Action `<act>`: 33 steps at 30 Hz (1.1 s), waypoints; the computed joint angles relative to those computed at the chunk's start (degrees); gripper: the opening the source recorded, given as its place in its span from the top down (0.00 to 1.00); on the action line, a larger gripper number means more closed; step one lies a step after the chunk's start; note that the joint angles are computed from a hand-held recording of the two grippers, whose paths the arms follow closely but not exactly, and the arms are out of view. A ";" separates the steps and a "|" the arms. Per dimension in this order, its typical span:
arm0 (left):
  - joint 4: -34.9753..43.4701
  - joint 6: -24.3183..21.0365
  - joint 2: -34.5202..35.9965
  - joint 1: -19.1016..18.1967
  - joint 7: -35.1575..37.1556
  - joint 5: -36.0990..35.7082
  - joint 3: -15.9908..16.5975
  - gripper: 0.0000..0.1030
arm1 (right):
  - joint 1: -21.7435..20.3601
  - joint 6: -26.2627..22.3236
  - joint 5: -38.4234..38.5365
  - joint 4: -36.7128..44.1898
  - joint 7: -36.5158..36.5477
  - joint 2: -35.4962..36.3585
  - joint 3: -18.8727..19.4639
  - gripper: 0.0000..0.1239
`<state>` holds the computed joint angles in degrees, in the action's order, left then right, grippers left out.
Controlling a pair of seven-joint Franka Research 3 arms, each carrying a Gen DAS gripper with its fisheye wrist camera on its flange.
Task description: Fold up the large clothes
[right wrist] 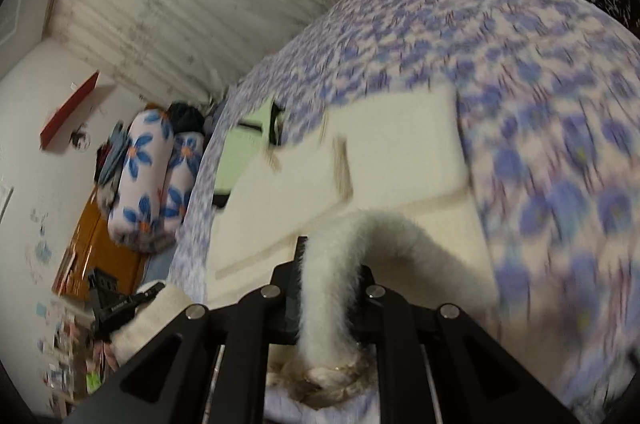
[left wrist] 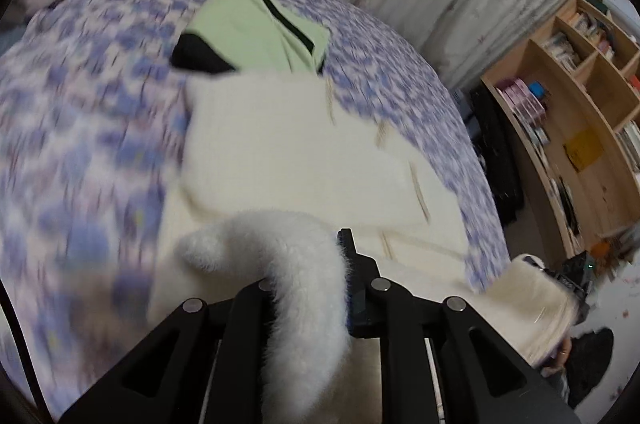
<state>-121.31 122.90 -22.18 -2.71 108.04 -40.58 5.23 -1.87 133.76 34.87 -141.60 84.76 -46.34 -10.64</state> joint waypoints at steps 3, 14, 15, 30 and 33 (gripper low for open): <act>8.75 1.75 9.86 0.12 -2.26 -0.70 -1.34 0.82 | 0.64 4.73 1.01 6.62 1.10 10.71 -0.04 0.86; 32.83 -2.25 35.50 6.84 -11.51 -3.12 -8.15 0.22 | 0.43 5.83 2.84 18.05 1.01 31.78 1.33 0.48; 33.87 -1.29 36.57 6.78 -13.16 -0.20 -8.42 0.22 | 0.10 6.15 1.53 17.99 0.81 32.27 1.87 0.48; 33.14 10.58 39.33 6.09 -2.51 33.46 -13.99 0.22 | -2.64 13.53 -27.48 23.07 2.68 41.11 6.44 0.48; 34.59 11.95 40.97 5.29 -1.45 36.63 -14.22 0.22 | -2.20 11.41 -26.83 26.99 2.23 44.61 5.75 0.48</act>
